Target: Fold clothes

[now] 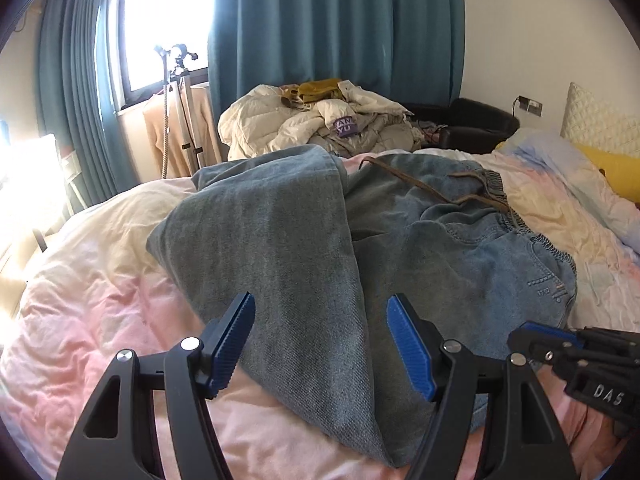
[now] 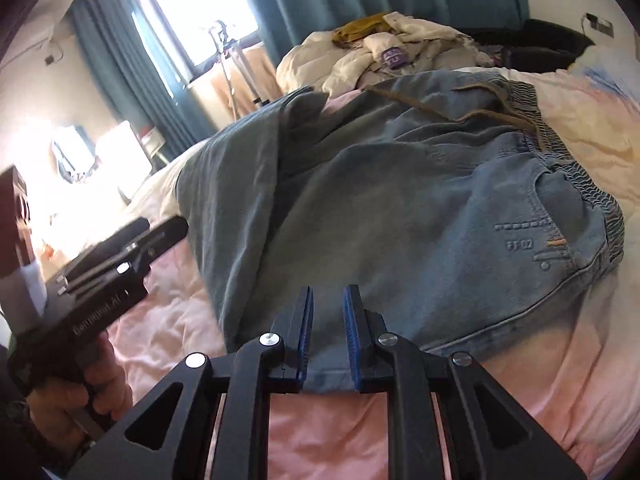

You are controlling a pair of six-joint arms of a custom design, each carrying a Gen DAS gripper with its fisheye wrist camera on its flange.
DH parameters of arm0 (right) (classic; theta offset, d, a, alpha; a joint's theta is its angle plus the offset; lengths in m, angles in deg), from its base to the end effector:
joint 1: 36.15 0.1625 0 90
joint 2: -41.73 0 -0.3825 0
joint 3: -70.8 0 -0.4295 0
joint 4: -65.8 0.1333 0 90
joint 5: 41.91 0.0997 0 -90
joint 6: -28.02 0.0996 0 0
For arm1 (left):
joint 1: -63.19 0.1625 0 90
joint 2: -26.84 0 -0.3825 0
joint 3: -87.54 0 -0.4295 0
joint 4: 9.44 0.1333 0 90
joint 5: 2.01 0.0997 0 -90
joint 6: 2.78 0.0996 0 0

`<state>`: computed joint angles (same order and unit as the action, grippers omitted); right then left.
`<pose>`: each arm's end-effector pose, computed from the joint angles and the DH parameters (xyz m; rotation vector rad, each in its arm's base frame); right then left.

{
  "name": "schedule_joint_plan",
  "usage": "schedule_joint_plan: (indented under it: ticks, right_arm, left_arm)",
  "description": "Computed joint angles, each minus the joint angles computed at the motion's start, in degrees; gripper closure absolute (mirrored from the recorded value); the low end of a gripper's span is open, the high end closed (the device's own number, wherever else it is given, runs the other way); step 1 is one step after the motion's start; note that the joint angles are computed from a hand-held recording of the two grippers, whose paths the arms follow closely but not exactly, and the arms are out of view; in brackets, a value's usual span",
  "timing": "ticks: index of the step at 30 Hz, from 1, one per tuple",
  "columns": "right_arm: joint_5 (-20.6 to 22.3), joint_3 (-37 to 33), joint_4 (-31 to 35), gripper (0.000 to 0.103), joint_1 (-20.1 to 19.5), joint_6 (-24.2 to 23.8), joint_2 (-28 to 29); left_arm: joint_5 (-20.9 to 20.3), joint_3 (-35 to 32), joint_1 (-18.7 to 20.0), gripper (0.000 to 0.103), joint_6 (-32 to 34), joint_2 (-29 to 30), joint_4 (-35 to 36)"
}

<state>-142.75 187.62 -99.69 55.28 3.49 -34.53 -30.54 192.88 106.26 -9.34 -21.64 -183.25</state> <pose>0.1284 -0.5519 0.2317 0.5340 -2.6797 0.7900 -0.2866 -0.5702 0.0920 0.4568 2.1348 -1.0408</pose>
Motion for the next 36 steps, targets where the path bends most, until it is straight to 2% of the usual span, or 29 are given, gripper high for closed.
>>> schedule_joint_plan:
  ticks: [5, 9, 13, 16, 19, 21, 23, 26, 29, 36]
  right_arm:
    - [2.2, -3.7, -0.6, 0.088, -3.1, 5.3, 0.8]
    - [7.0, -6.7, 3.1, 0.088, -6.1, 10.4, 1.7]
    - [8.7, -9.0, 5.6, 0.087, -7.3, 11.6, 3.9]
    - [10.8, -10.1, 6.5, 0.087, -7.9, 11.1, 5.4]
    - [11.8, -10.1, 4.9, 0.087, -8.3, 9.3, 6.1]
    - [12.1, -9.9, 4.9, 0.086, -8.4, 9.3, 6.3]
    - [12.4, -9.9, 5.3, 0.086, -8.6, 9.4, 6.4]
    - [12.0, -9.0, 4.1, 0.086, -8.3, 8.4, 5.9]
    - [11.6, -8.2, 2.5, 0.086, -7.8, 7.3, 5.3]
    - [14.0, -5.5, 2.2, 0.086, -7.7, 3.7, 3.0]
  left_arm:
    - [0.8, -11.1, 3.3, 0.032, 2.5, 6.9, 3.5]
    - [1.6, -20.3, 5.9, 0.032, 3.0, 12.3, 9.0]
    - [9.8, -29.5, 7.4, 0.032, 6.4, 19.2, 14.4]
    - [15.4, -33.6, 8.2, 0.032, 6.0, 22.4, 18.7]
    - [16.6, -33.8, 8.0, 0.033, 11.7, 23.5, 12.5]
    - [17.3, -33.0, 7.6, 0.044, 12.5, 23.1, 11.7]
    - [17.6, -30.6, 7.2, 0.072, 7.4, 20.8, 16.6]
    - [17.1, -26.6, 6.2, 0.094, 3.2, 17.3, 18.7]
    - [16.2, -22.2, 4.8, 0.095, 0.0, 13.5, 20.3]
    - [12.6, -9.7, 0.5, 0.095, -18.6, -0.5, 31.0]
